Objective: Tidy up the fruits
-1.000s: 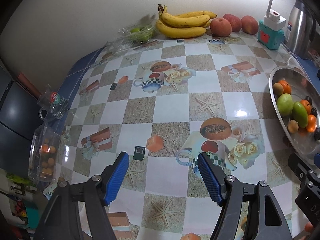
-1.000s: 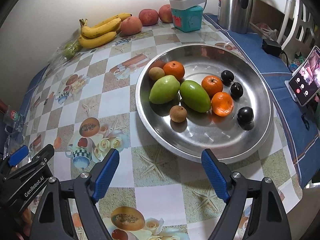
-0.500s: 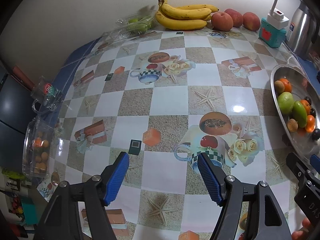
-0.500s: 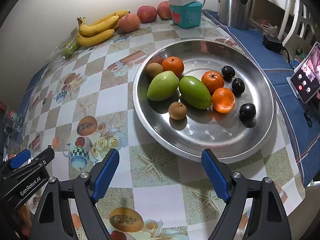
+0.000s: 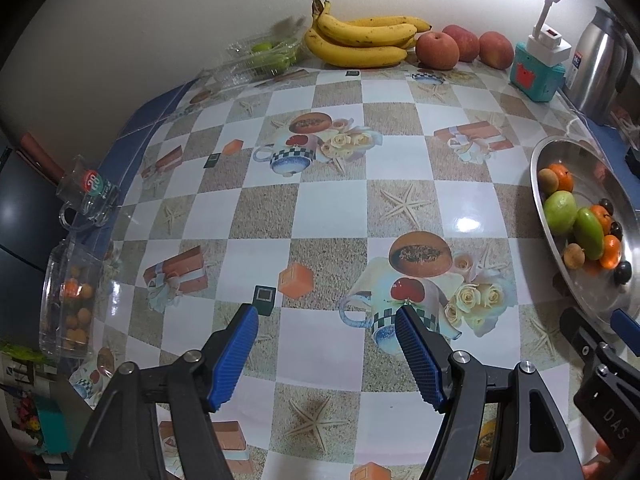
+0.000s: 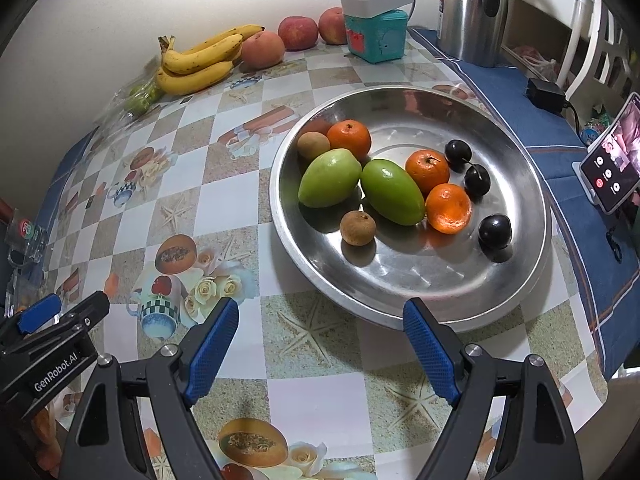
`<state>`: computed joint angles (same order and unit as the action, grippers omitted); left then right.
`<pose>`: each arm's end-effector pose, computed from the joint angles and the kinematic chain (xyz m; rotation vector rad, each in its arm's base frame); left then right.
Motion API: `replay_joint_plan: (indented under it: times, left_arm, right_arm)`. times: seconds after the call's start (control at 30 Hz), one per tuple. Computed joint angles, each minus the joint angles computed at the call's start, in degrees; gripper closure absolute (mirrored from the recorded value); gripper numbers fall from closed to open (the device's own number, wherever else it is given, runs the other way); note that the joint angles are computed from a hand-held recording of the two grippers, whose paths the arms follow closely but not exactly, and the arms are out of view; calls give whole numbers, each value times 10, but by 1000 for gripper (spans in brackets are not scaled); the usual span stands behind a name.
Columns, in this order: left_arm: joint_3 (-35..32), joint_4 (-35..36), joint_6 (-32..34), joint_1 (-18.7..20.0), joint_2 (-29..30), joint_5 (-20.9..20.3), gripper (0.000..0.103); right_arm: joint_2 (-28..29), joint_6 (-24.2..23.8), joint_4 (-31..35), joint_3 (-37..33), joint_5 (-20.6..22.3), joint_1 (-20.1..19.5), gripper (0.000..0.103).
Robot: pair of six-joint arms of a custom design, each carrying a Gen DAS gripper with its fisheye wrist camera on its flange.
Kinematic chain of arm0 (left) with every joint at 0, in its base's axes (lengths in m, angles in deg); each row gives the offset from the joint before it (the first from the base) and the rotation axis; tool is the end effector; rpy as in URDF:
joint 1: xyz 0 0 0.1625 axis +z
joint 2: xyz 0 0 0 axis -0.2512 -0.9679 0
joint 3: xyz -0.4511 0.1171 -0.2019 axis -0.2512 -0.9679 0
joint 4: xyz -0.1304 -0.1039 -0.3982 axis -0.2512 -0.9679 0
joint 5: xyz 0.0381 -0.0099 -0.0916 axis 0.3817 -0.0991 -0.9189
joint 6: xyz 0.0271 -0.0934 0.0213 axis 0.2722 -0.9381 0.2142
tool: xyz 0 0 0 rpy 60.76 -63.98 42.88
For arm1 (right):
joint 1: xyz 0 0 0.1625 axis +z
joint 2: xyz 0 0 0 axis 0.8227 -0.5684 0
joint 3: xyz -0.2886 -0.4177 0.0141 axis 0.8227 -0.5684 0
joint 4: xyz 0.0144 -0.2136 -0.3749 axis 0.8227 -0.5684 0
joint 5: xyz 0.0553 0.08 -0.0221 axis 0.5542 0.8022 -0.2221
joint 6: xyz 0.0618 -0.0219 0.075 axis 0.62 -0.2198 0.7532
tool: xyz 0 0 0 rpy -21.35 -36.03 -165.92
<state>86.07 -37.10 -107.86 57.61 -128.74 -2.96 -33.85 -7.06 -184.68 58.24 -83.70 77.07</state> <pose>-0.0441 -0.3341 0.3238 0.0676 2.1188 -0.4930 0.3858 -0.3276 -0.0365 0.1265 -2.4265 0.5358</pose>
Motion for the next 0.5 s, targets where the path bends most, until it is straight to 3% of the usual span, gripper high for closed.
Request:
replay_joint_plan:
  times: [0.5]
  left_arm:
    - [0, -7, 2, -7, -4, 2, 29]
  right_arm:
    - [2, -1, 4, -4, 0, 1, 18]
